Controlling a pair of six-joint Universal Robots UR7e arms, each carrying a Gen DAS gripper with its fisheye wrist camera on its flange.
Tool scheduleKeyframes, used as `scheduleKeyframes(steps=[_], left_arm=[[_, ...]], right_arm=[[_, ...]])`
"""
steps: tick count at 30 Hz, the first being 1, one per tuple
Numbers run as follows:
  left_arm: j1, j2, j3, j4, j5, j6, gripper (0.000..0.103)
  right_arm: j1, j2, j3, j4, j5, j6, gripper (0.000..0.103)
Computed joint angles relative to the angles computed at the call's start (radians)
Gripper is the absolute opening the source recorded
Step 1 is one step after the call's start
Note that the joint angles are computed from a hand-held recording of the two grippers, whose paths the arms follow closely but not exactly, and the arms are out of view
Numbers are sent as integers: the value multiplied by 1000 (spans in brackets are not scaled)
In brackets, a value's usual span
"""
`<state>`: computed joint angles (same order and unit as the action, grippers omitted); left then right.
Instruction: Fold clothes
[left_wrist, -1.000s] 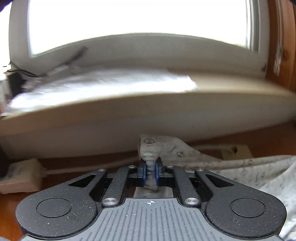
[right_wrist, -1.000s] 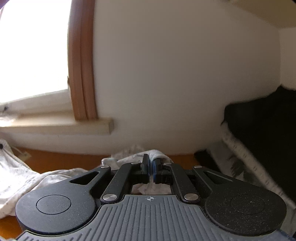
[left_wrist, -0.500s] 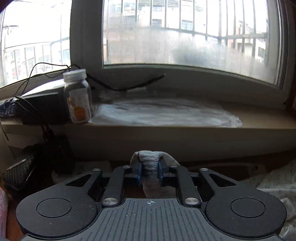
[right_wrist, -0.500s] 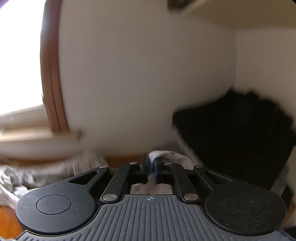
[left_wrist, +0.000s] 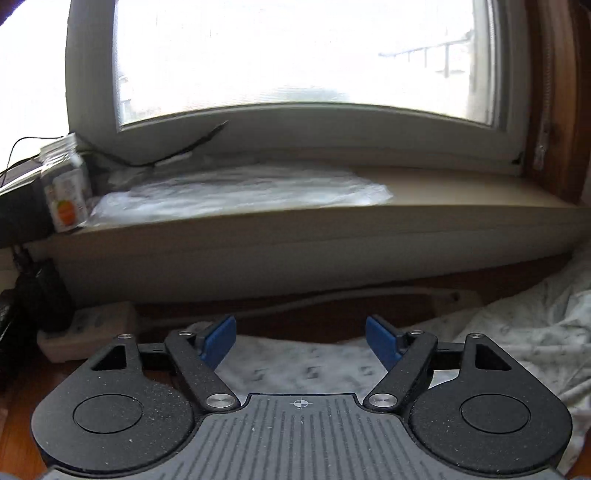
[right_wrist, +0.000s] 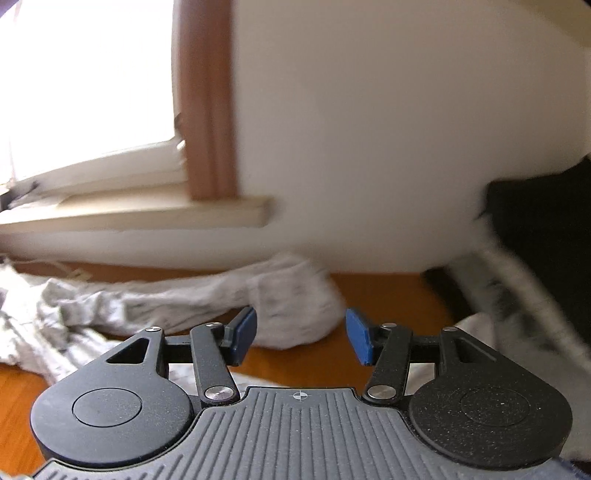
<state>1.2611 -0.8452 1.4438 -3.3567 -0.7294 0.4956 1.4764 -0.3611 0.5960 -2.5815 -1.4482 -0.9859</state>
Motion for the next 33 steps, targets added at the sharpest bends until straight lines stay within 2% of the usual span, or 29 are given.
scheduleKeyframes(steps=[3, 5, 9, 14, 15, 18, 21, 24, 28, 31, 33], left_arm=[[-12, 10, 5, 10, -55, -15, 89], [-19, 26, 4, 17, -85, -16, 95], [-25, 51, 12, 45, -134, -36, 98], [-31, 54, 50, 34, -144, -30, 100], [-32, 45, 68, 21, -145, -35, 101], [-38, 2, 140, -40, -138, -57, 103], [-39, -64, 240, -98, -115, -83, 103], [-46, -134, 355, -139, -75, -112, 103], [-59, -214, 501, -175, -40, -184, 93], [-70, -241, 575, -190, -45, -255, 75], [-73, -249, 603, -194, -63, -286, 74]], right_arm=[[0, 30, -33, 98, 12, -16, 55], [2, 63, -59, 127, -5, -28, 55], [10, 111, -94, 174, -54, -62, 55], [18, 106, -37, 109, -72, -120, 56], [16, 109, -41, 105, -70, -114, 58], [14, 124, -65, 102, -77, -85, 77], [10, 145, -128, 163, -74, -49, 82], [14, 144, -115, 137, -92, -49, 87], [16, 139, -96, 108, -107, -37, 89], [17, 140, -96, 100, -113, -33, 90], [18, 141, -97, 98, -116, -30, 91]])
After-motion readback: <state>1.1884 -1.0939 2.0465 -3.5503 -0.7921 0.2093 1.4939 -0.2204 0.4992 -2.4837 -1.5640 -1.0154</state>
